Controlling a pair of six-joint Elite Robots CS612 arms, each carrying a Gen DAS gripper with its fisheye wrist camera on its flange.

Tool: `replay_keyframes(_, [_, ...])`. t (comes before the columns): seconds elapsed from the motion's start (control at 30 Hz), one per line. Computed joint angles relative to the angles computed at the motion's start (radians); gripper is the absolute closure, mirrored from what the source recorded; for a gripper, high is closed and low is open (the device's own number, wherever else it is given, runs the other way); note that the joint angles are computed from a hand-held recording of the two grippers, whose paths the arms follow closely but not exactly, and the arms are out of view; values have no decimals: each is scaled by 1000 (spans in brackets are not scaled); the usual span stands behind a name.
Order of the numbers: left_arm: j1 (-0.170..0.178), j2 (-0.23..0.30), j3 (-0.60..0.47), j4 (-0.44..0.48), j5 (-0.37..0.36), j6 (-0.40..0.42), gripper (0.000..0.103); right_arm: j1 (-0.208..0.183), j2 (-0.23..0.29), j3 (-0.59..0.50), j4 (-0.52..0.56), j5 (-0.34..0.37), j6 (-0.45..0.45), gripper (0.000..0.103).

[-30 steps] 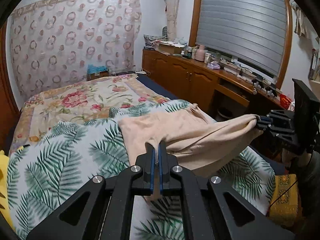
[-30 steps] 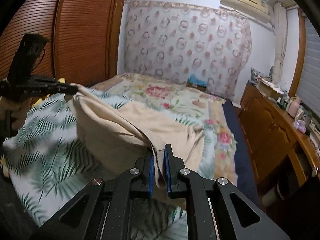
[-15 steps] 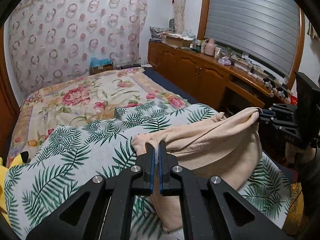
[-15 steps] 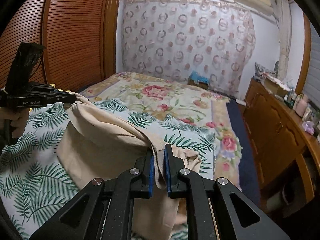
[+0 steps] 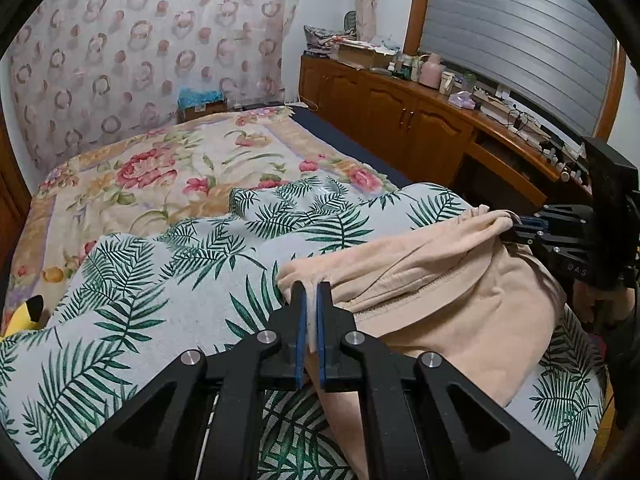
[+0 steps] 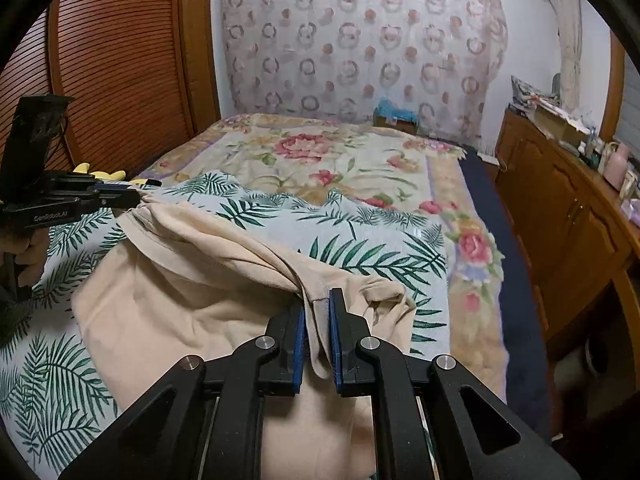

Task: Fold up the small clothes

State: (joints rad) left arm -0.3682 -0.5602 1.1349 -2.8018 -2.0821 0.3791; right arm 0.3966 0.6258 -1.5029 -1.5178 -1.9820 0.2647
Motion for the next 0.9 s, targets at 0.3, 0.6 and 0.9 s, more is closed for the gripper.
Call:
replay_keyframes(0.3, [8, 5, -7, -3, -48, -3, 61, -8, -25, 26, 12, 5, 34, 90])
replay_keyframes(0.6, [7, 10, -17, 26, -41, 18, 60, -7, -57, 37, 48, -105, 94, 77])
replay_keyframes(0.9, [4, 19, -25, 51, -19, 29, 60, 6, -42, -15, 106, -61, 92, 75])
